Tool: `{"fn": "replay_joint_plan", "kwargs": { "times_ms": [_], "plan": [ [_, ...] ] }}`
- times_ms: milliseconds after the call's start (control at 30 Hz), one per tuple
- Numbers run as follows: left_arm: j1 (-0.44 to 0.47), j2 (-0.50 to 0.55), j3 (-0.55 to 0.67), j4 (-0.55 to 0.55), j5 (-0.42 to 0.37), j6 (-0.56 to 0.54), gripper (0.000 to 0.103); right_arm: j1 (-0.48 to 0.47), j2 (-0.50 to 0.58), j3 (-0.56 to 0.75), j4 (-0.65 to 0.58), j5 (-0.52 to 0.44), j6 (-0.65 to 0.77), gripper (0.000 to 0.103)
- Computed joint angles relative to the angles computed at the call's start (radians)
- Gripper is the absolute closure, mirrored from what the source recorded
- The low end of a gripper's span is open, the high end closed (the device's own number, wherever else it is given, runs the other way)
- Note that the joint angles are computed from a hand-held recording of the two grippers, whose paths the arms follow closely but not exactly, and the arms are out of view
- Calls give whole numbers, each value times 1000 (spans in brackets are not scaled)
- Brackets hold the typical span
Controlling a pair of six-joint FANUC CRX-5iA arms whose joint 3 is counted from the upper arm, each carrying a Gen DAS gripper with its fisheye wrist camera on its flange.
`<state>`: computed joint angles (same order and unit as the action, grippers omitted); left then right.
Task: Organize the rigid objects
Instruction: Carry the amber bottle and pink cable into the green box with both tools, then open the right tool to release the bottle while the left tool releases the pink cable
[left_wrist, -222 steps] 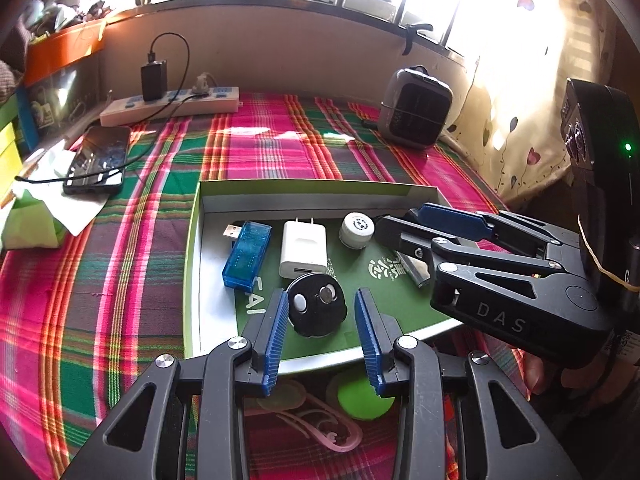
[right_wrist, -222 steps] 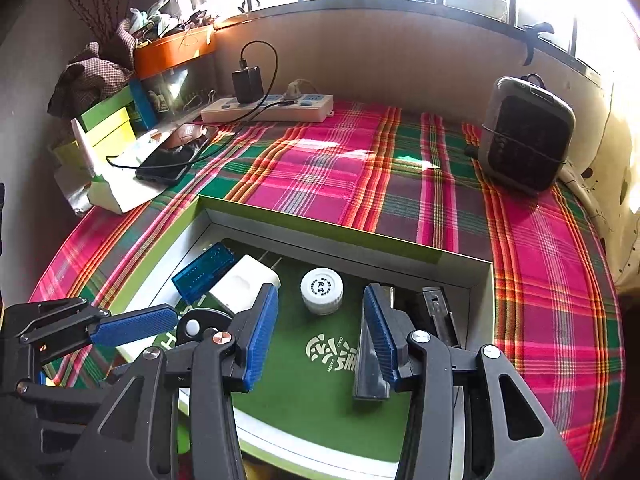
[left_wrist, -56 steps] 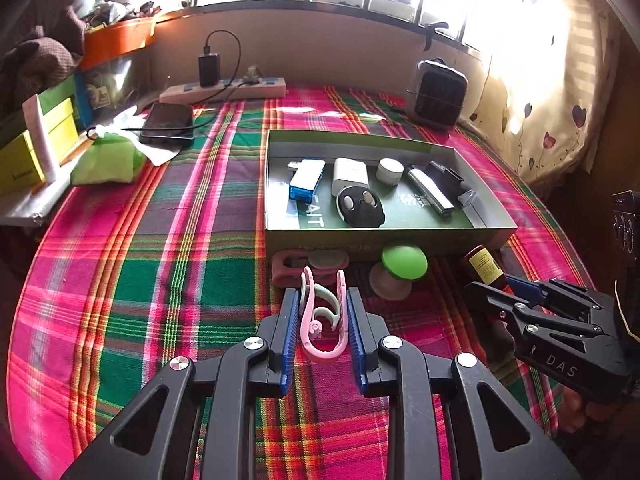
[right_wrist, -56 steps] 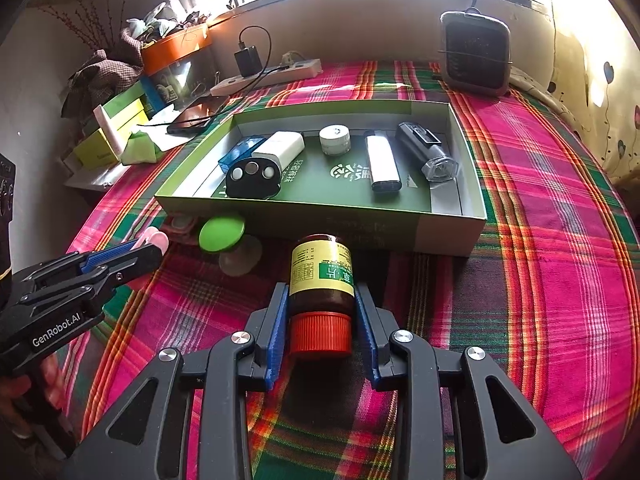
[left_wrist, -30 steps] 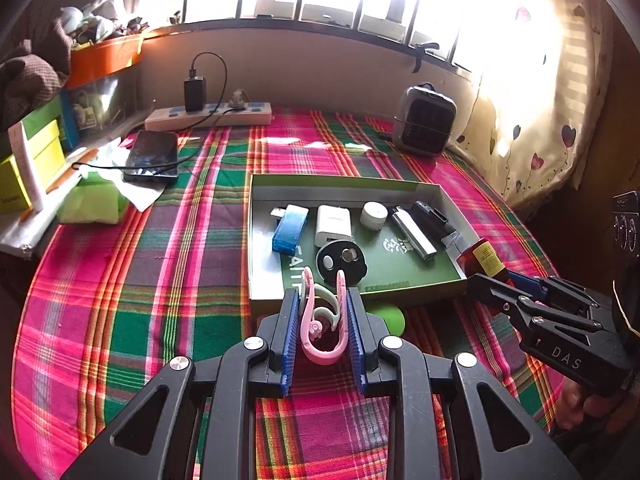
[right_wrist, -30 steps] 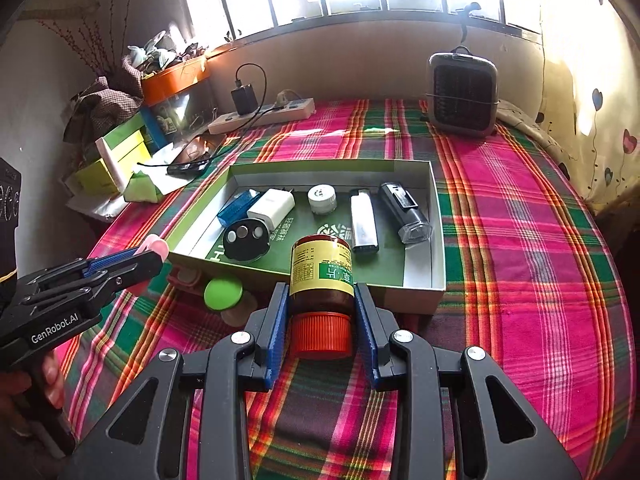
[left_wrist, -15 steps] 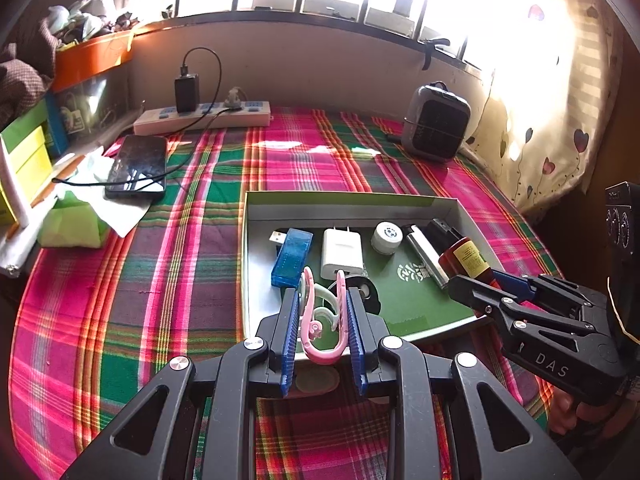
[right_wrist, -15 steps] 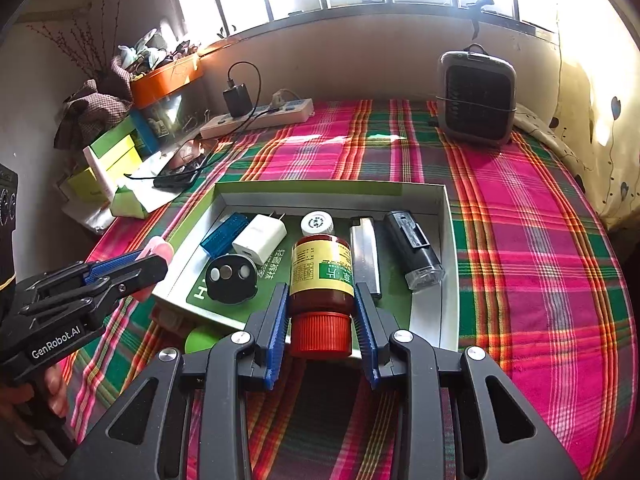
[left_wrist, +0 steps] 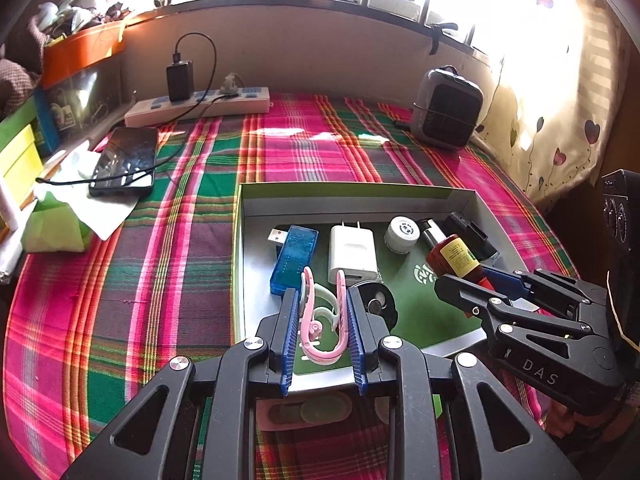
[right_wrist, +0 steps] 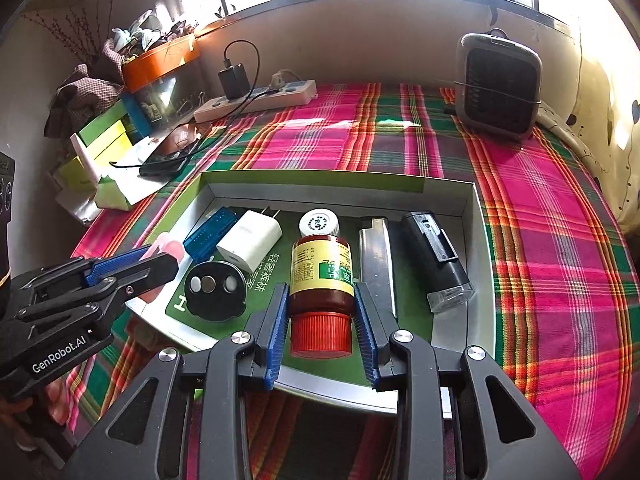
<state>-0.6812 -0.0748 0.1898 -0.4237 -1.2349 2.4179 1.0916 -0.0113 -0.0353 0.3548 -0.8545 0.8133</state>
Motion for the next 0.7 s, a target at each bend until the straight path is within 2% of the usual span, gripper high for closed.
{"fn": "replay_joint_plan", "kwargs": {
  "times_ms": [700],
  "plan": [
    [21,13,-15,24,14,-3,81,-1,36,13,12,-13,15,70]
  ]
}}
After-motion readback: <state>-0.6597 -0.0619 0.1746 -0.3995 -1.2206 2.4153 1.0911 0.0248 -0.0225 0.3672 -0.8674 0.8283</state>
